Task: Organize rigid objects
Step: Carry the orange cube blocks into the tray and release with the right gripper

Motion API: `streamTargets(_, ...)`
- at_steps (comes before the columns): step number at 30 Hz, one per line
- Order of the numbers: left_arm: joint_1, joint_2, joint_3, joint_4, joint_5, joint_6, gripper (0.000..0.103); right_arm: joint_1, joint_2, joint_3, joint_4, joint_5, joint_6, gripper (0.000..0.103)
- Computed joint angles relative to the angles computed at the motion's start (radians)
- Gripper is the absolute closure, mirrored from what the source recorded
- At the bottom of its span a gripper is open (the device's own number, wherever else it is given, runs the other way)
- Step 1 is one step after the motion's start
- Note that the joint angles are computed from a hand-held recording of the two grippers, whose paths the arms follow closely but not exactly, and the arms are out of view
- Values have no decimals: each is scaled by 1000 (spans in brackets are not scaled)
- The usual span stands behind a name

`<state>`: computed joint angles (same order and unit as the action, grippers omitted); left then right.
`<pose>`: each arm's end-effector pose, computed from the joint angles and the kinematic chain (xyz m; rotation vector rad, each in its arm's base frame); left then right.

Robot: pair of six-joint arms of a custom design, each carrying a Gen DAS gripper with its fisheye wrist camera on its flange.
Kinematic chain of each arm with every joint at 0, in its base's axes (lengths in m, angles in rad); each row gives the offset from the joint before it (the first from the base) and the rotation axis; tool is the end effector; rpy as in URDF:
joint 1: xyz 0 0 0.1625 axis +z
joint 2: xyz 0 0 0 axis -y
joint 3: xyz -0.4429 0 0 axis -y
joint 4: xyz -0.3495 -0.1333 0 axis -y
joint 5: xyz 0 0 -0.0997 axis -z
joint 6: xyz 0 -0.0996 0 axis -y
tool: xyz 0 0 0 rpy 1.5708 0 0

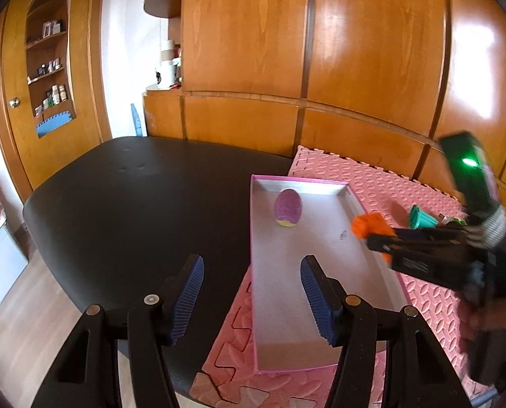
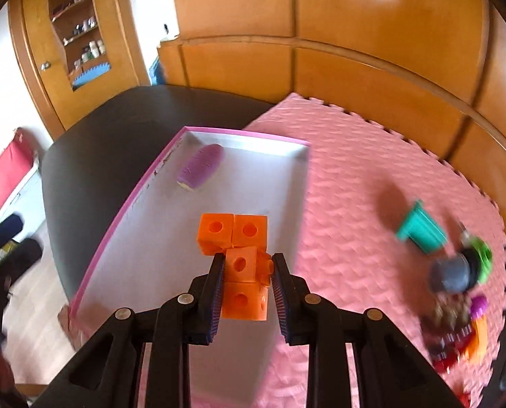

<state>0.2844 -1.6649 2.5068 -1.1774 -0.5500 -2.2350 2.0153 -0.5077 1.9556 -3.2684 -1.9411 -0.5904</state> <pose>-0.1066 -0.2585 0.2315 -0.1834 1.9091 -1.2188 0.3241 -0.4542 -0.0344 1.2991 -2.4125 0.3055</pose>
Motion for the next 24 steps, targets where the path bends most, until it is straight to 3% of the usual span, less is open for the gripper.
streamTargets(7, 3, -38, 16, 29, -23, -31, 43, 44, 142, -182, 105, -106, 55, 77)
streamTargets(14, 27, -64, 25, 37, -34, -35, 43, 65, 236, -283, 129, -180, 66, 77)
streamTargets(24, 21, -58, 22, 53, -43, -53, 43, 66, 253, -298, 109, -176, 56, 74)
